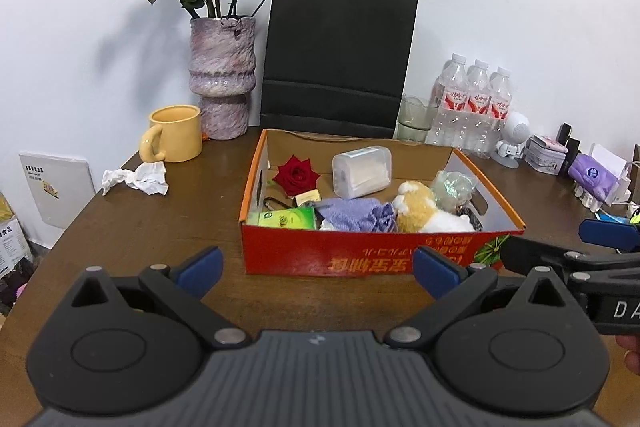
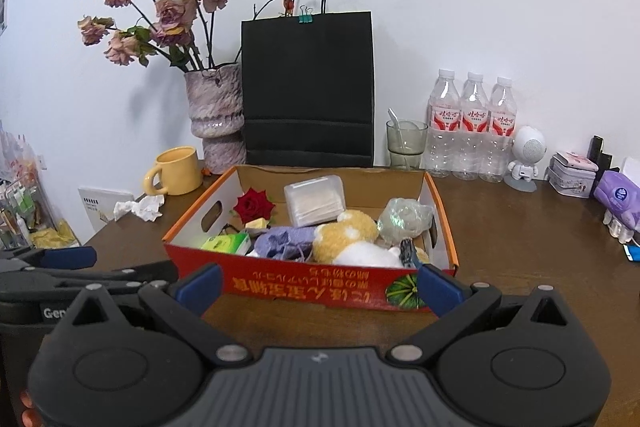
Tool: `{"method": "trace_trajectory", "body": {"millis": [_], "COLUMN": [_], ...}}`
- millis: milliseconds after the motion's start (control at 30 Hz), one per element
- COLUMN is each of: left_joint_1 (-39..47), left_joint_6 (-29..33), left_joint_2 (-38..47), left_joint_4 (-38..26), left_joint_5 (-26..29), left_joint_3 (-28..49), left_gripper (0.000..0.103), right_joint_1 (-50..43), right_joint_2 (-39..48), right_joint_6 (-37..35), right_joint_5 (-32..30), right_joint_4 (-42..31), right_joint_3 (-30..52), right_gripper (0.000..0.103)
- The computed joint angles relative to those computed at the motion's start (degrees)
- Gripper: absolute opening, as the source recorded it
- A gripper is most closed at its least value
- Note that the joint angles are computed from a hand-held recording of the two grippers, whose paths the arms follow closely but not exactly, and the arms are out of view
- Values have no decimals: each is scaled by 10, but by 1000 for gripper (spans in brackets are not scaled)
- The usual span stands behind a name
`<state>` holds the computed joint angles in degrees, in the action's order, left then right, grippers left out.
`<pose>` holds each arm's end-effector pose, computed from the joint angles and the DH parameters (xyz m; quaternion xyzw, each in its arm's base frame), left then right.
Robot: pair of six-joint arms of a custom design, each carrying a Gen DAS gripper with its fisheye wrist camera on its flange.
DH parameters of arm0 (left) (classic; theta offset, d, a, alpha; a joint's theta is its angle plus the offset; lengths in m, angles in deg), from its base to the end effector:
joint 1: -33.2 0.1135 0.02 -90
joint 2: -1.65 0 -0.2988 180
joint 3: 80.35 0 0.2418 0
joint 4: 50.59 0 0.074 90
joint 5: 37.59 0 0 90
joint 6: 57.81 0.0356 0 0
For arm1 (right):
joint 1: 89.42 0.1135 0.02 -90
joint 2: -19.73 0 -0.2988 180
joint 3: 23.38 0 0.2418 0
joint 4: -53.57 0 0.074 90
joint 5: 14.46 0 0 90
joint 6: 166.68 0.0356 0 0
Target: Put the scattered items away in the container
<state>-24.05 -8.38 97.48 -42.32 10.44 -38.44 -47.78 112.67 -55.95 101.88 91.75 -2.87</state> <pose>0.1623 -0.2083 0.1435 -0.0083 0.8751 -0.0476 0.4816 0.1569 0.1183 0.1218 -0.0514 0.8658 0.0634 0.4938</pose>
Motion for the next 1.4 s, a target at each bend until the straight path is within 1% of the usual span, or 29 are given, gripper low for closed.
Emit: {"method": "trace_trajectory", "body": {"millis": [133,233,467,767,1400], "left_joint_1": [-17,-27,-43,-48,-42], "left_joint_6": [-19,-32,-37,-47,-50], "left_joint_2": [-13,-19,-22,-15,-6], "left_joint_4": [-28,-43,-51,-66,-67], "left_joint_5": [-16,-24,-33,-34,-28], "left_joint_3": [-3,-4,-8,-1,1], "left_gripper": [103,103,103,103,103], "right_joint_1": [27,36,49,54,44], "right_joint_2": [-15,-31,-59,-57,-36], "right_joint_6": [20,36,57,62,62], "right_joint_5": [24,31,46,53,48], "right_joint_4": [-24,-42,-80,-80,-56], "right_joint_3": [-4,-9,-14,-19,-26], "right_gripper": [103,103,103,103,103]}}
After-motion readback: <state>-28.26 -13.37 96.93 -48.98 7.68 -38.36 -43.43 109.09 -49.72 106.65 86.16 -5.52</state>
